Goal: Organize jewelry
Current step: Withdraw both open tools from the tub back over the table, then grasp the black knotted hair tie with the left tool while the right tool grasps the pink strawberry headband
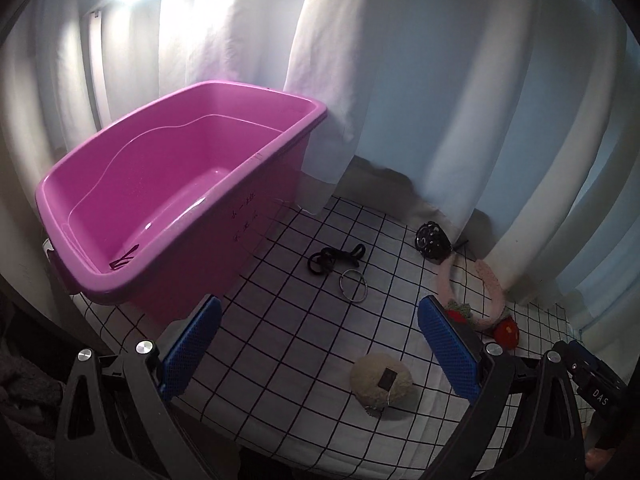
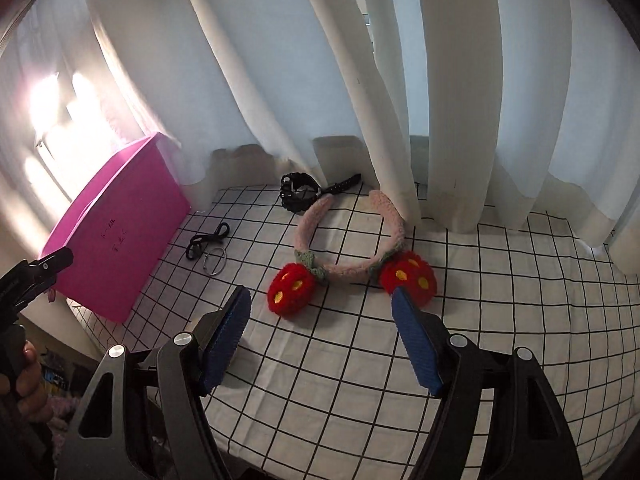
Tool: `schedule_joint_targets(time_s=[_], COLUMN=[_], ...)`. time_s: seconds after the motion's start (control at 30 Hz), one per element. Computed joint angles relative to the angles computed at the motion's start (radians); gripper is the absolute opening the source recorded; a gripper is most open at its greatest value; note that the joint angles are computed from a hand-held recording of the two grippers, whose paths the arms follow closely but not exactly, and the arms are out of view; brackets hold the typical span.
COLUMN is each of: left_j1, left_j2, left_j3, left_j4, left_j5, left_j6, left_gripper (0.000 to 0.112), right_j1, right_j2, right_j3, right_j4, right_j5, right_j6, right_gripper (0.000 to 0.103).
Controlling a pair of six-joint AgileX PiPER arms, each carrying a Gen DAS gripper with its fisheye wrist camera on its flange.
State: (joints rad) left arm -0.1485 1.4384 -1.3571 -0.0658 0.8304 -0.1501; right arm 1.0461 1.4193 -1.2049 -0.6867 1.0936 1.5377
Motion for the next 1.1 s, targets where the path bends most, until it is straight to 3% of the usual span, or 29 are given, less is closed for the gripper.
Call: schedule_joint_targets(time_s=[0.2, 0.4, 0.7, 1.1], left_j1=[-0.082, -0.057, -0.039, -0.055], left_j2=[0.054, 0.203, 0.482, 0.759], left_j3=[0.033, -0.042, -0.229, -0.564], left_j4=[0.143, 0.041, -0.006, 0.049], left_j5=[-0.028, -0.05, -0.109, -0.008], left_j6=[-0.138, -0.045, 0.021, 0.002], left_gripper=[0.097, 0.097, 0.097, 0.097], right_j1=[-0.06, -0.138, -0.197, -0.315], right_j2=[-0.003, 0.06, 0.209, 0.334], right_j3=[0.105, 0.098, 0.015, -0.021], right_j4=[0.024, 0.038, 0.009, 0.081], right_j5=[-0.14, -0.229, -0.214, -0.338], right_j6=[-0.007, -0.027, -0.022, -0.159], right_gripper=[0.07, 0.07, 0.07, 0.07])
